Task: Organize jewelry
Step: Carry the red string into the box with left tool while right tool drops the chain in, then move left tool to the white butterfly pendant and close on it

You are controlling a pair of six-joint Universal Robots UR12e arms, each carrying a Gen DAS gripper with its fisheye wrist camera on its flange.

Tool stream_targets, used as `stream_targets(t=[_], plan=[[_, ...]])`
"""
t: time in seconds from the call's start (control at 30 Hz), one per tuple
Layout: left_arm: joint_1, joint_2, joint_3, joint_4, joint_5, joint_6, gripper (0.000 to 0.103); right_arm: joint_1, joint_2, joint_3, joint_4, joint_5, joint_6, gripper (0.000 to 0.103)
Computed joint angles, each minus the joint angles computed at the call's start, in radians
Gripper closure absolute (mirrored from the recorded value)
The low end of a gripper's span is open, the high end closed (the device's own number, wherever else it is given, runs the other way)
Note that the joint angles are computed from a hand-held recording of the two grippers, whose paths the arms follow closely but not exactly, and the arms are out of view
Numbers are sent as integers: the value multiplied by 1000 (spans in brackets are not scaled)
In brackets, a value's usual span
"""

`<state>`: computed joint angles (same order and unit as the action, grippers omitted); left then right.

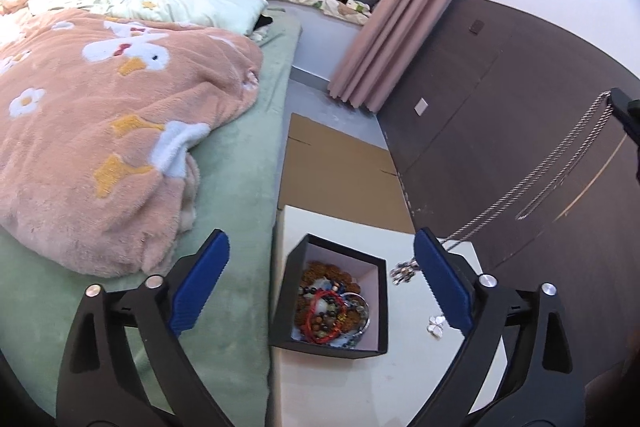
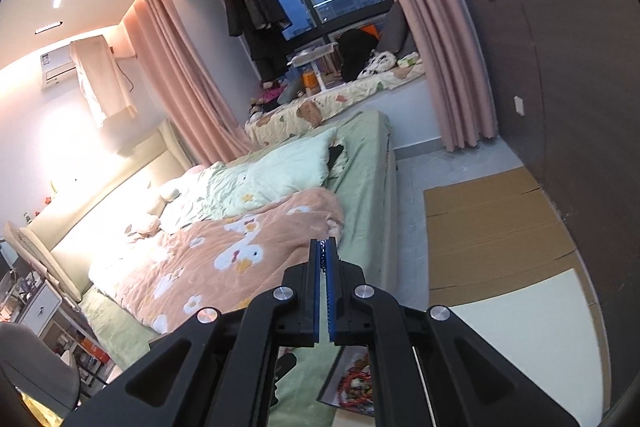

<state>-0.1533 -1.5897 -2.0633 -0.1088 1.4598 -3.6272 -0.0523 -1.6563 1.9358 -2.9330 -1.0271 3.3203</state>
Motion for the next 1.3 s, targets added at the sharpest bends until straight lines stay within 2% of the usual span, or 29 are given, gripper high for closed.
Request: stream_targets(t=[0.13, 0.33, 0.4, 0.47, 0.5, 0.53, 0.57, 0.6, 0.73, 0.77, 0.93, 1.07, 1.13, 1.2, 1.3], plan=[[14, 3, -7, 7, 10, -27, 5, 35, 35, -18, 15, -12, -14, 100], [19, 0, 3, -47, 34, -23, 5, 74, 84, -29, 13, -47, -17, 100], [18, -1, 11, -80, 38, -14, 5, 88, 96, -34, 44, -85, -28, 96], [18, -5, 21, -112, 35, -2, 5, 82, 102, -33, 111, -70, -44, 93], [19, -8, 26, -129, 25, 7, 5, 79, 101, -26, 129, -75, -49, 87], [17, -8, 29, -141, 28, 10, 5, 76, 100, -19, 130, -84, -51, 62], [14, -9, 32, -151, 37, 12, 5, 70, 94, -2, 111, -95, -48, 38], [10, -10, 37, -165, 50, 21, 5, 66, 89, 11, 93, -103, -49, 35], [-12, -13, 63, -247, 99, 41, 5, 30, 63, 44, 142, -97, -68, 35], [-20, -12, 63, -247, 112, 46, 5, 22, 54, 53, 152, -101, -76, 30], [-49, -7, 48, -198, 103, 122, 5, -31, 4, 104, 206, -94, -125, 15], [-77, -7, 47, -189, 86, 183, 5, -73, -32, 140, 235, -101, -154, 7], [-92, -8, 42, -172, 65, 215, 5, -94, -50, 154, 253, -108, -173, 7], [-107, -9, 42, -159, 60, 235, 5, -122, -66, 166, 280, -80, -189, 7], [-139, -12, 45, -145, 89, 253, 5, -162, -93, 196, 297, -56, -204, 7]])
